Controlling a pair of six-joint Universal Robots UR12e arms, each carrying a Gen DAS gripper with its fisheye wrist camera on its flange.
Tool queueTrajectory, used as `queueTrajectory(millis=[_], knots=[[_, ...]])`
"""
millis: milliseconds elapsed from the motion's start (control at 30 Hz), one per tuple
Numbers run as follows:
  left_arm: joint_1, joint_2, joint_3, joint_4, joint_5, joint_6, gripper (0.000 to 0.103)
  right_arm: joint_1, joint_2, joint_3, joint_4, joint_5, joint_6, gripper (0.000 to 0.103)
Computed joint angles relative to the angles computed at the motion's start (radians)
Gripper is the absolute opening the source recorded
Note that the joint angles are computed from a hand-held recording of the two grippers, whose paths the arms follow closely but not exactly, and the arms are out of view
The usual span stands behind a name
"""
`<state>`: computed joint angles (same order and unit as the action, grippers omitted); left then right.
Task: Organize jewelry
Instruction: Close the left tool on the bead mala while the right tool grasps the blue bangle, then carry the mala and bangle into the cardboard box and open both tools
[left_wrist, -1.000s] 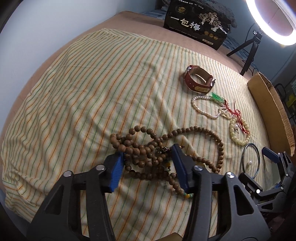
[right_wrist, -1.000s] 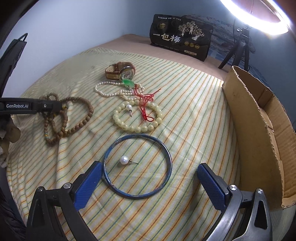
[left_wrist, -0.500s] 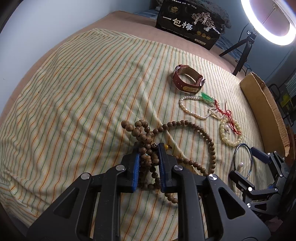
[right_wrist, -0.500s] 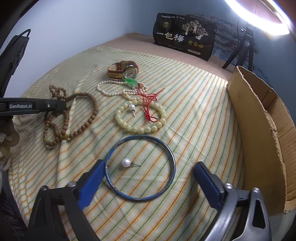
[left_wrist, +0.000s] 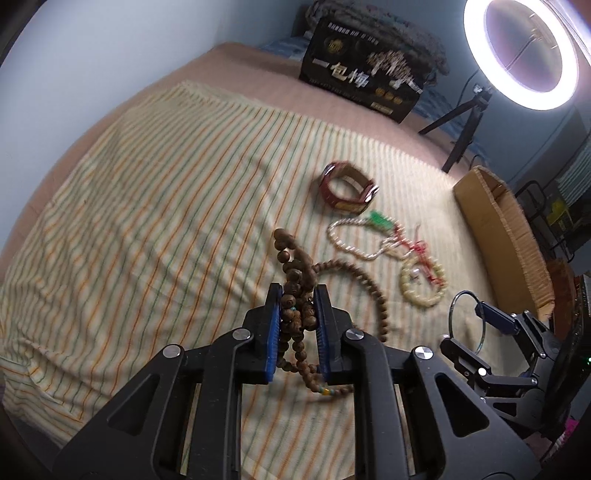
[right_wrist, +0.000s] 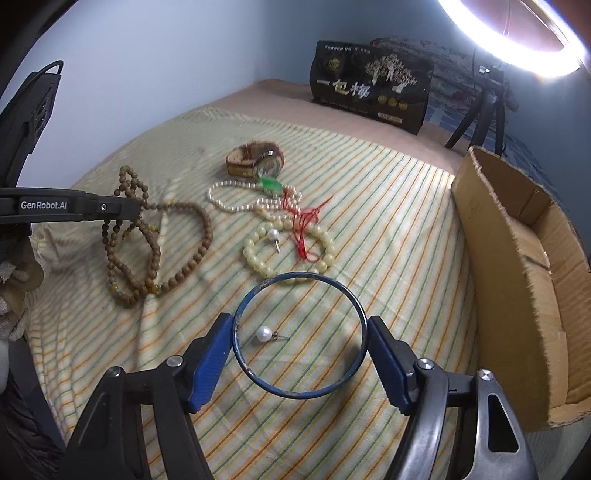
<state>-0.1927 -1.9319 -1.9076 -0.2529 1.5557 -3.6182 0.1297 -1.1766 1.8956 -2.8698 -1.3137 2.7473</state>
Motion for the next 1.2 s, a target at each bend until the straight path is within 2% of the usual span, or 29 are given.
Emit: queueTrajectory(millis=[333,567,900,1200], knots=[[-0.003,0.054,-0.027,0.086,0.011,-0.007,0.015,-0.029,-0.049,0.026,-0.064,0.055,0.039,0.074],[-0.023,0.072,-0.023,0.134,0.029,0.011,0.015,-0.053,-0.073,0.039,-0.086,0.065,0.057,0.074],[-0.059,0.068,0.020,0.167,0.023,0.035,0.015,-0.098,-0.105,0.048,-0.114,0.068,0.096,0.074],[-0.097,0.035,0.100,0.192,0.018,0.072,0.015,-0.142,-0.116,0.036,-0.147,0.043,0.153,0.074]])
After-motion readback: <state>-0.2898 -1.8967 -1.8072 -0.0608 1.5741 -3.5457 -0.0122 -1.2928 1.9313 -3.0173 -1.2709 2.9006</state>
